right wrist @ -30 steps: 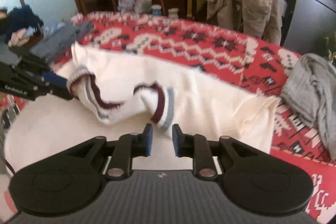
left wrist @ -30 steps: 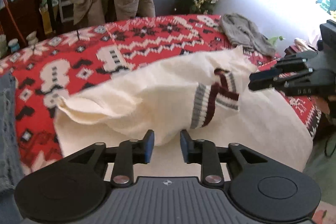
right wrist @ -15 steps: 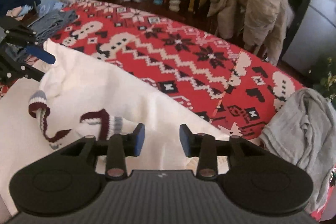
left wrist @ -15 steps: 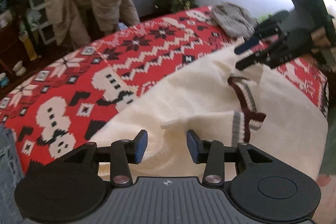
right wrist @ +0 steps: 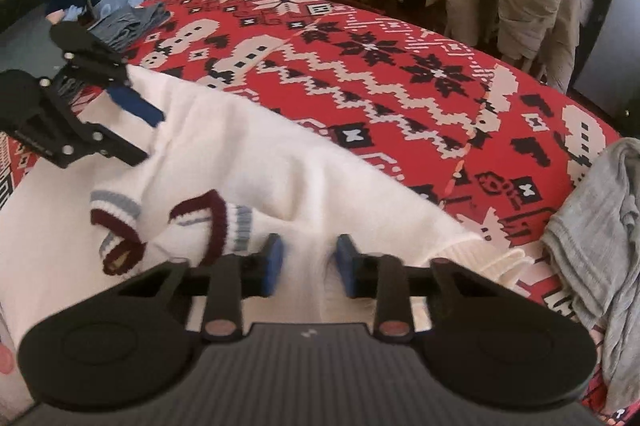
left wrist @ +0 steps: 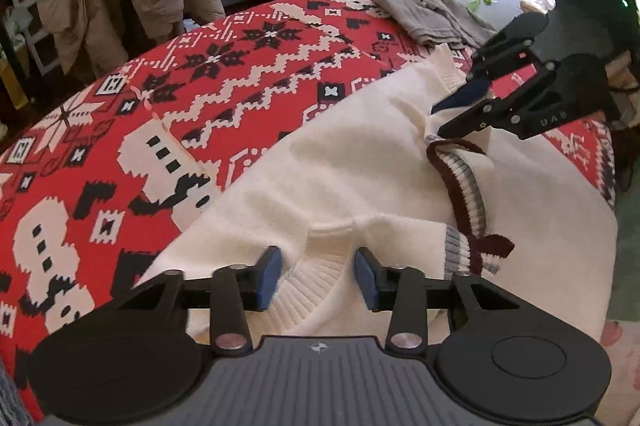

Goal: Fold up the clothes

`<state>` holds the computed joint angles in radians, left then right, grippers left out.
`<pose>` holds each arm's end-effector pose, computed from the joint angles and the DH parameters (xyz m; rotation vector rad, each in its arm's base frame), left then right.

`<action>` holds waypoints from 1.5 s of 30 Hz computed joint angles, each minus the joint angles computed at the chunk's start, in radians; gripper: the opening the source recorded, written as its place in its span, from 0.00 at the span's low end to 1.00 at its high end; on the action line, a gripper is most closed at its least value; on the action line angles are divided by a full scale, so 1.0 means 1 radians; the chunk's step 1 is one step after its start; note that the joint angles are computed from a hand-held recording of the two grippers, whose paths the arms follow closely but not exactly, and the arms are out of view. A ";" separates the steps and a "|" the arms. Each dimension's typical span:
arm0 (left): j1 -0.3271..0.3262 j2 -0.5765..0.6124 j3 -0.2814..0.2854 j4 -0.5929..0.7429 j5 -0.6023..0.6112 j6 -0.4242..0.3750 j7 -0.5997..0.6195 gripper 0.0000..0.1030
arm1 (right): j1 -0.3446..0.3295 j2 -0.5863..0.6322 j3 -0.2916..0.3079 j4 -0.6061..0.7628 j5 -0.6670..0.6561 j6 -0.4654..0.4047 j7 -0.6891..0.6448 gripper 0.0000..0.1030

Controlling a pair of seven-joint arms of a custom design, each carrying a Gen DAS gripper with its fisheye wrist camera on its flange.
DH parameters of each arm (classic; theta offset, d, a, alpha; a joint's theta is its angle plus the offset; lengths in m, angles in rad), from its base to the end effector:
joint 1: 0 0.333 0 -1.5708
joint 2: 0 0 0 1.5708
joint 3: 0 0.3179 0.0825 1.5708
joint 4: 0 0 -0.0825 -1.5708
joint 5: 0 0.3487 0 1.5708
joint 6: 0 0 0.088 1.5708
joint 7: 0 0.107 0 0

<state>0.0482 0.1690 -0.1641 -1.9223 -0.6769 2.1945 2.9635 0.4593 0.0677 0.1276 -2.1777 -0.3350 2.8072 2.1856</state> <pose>0.5746 -0.0849 0.4419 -0.6588 2.9192 -0.9275 0.4560 0.3209 0.4459 -2.0593 1.5918 -0.3833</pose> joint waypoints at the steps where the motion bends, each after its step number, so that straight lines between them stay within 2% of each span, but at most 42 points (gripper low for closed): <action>1: 0.002 -0.009 -0.001 -0.012 -0.013 0.009 0.014 0.14 | 0.004 -0.002 0.000 0.002 -0.023 -0.003 0.007 0.15; 2: 0.004 -0.026 -0.002 -0.035 -0.036 0.030 0.030 0.07 | 0.011 -0.004 -0.002 0.004 -0.065 -0.010 0.030 0.13; 6: 0.006 -0.072 0.014 -0.089 -0.138 0.093 0.026 0.06 | 0.031 -0.029 -0.008 0.010 -0.281 -0.042 0.210 0.11; 10: 0.006 -0.097 0.030 -0.103 -0.234 0.166 -0.008 0.06 | 0.013 -0.067 -0.001 0.022 -0.497 -0.084 0.441 0.11; 13: -0.002 -0.090 0.031 -0.082 -0.300 0.249 -0.045 0.06 | -0.012 -0.082 0.009 0.050 -0.620 -0.140 0.553 0.10; 17: -0.020 -0.034 0.012 -0.008 -0.363 0.400 -0.090 0.06 | -0.048 -0.062 0.000 0.116 -0.724 -0.188 0.650 0.10; 21: -0.032 0.083 -0.029 0.121 -0.344 0.530 -0.160 0.06 | -0.073 0.026 -0.038 0.232 -0.775 -0.185 0.698 0.10; 27: -0.064 0.280 -0.062 0.316 -0.195 0.655 -0.346 0.04 | -0.075 0.202 -0.127 0.407 -0.768 -0.119 0.693 0.10; 29: -0.090 0.335 -0.047 0.357 -0.120 0.695 -0.406 0.04 | -0.066 0.263 -0.153 0.460 -0.747 -0.105 0.660 0.10; 33: -0.152 0.399 0.041 0.391 0.069 0.675 -0.571 0.05 | -0.059 0.367 -0.176 0.537 -0.635 -0.125 0.551 0.10; 36: -0.151 0.410 0.063 0.397 0.151 0.642 -0.643 0.12 | -0.047 0.408 -0.198 0.555 -0.565 -0.143 0.511 0.17; 38: -0.101 0.400 0.016 0.400 0.145 0.625 -0.639 0.14 | -0.016 0.398 -0.241 0.527 -0.578 -0.121 0.559 0.28; 41: -0.019 0.386 -0.061 0.407 0.128 0.600 -0.630 0.18 | 0.031 0.365 -0.300 0.489 -0.665 -0.077 0.656 0.29; 43: 0.033 0.374 -0.125 0.408 0.119 0.588 -0.598 0.18 | 0.031 0.342 -0.295 0.480 -0.696 -0.033 0.669 0.29; 45: 0.074 0.367 -0.183 0.421 0.109 0.530 -0.565 0.18 | -0.017 0.354 -0.230 0.505 -0.594 0.022 0.552 0.28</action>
